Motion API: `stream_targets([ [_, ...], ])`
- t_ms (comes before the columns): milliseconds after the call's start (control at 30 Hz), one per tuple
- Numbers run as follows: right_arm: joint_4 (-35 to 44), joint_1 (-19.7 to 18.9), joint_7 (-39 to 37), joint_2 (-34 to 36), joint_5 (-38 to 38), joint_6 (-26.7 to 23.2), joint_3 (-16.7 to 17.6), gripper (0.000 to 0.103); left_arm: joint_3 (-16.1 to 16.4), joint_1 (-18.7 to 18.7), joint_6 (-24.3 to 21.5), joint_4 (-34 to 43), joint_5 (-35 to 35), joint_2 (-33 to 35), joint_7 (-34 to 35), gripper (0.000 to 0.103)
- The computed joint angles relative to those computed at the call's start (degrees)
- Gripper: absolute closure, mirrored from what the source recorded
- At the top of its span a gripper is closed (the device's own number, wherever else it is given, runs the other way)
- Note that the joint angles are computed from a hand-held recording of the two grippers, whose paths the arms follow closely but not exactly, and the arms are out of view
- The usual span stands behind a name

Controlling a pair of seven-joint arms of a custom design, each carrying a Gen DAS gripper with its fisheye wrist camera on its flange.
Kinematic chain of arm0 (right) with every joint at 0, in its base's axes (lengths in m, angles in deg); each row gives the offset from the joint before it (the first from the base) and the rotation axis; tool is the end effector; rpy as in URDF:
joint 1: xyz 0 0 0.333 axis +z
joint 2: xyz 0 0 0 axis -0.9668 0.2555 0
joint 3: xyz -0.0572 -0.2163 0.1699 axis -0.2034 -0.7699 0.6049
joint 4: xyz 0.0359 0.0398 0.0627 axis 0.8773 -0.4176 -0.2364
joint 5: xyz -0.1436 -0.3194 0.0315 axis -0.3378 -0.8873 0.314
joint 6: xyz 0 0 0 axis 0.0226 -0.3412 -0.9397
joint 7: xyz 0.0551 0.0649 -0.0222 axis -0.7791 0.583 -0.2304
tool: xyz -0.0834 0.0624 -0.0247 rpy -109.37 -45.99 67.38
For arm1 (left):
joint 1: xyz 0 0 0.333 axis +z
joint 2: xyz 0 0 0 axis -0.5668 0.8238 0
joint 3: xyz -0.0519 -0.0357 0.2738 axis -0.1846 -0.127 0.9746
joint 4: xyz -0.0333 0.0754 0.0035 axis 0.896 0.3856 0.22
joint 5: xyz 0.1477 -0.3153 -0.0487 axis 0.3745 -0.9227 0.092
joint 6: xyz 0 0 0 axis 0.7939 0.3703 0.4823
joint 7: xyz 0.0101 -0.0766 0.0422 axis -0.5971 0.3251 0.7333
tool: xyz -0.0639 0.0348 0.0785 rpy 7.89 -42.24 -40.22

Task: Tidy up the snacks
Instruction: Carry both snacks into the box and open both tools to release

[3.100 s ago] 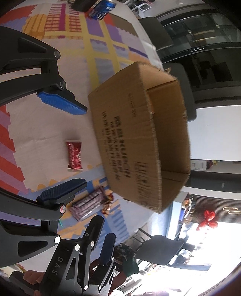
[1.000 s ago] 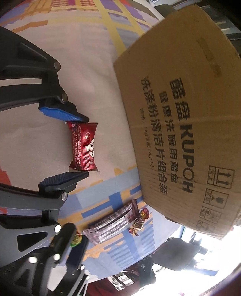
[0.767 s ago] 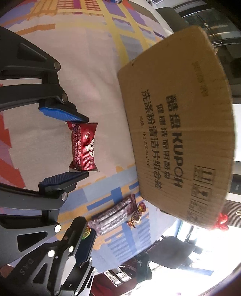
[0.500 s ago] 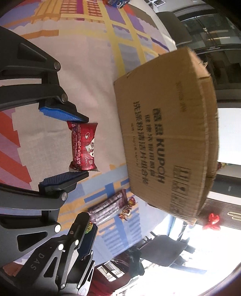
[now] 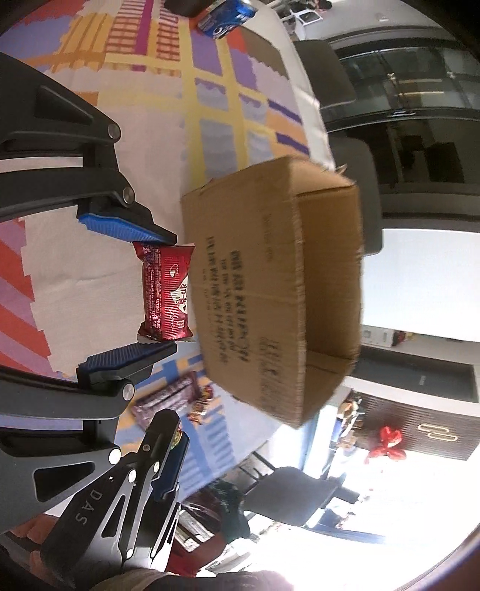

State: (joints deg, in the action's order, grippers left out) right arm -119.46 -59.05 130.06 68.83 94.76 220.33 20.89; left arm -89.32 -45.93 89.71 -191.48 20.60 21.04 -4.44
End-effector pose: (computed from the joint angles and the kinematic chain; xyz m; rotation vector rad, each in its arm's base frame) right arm 0.5991 0.2010 0.4626 -2.0551 1.3755 -0.2019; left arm 0.5464 -0.2310 0.4746 -1.9457 1.6597 -0.7373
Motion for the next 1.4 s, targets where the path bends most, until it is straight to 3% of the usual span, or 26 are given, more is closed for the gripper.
stream_targets([
  [800, 15.0, 1.4, -2.5, 5.4, 0.8, 2.2, 1.3, 0.077, 1.2, 0.7, -5.2, 8.0, 9.3, -0.3, -3.8, 0.053],
  [1200, 28.1, 2.0, -0.7, 13.1, -2.6, -1.6, 0.6, 0.077, 2.4, 0.6, -7.8, 17.1, 7.4, 5.7, 0.8, 0.053],
  [1400, 39.0, 2.5, 1.7, 19.8, -5.5, -5.6, 0.0, 0.077, 3.2, 0.1, -10.1, 23.5, 5.4, 10.2, 4.1, 0.053],
])
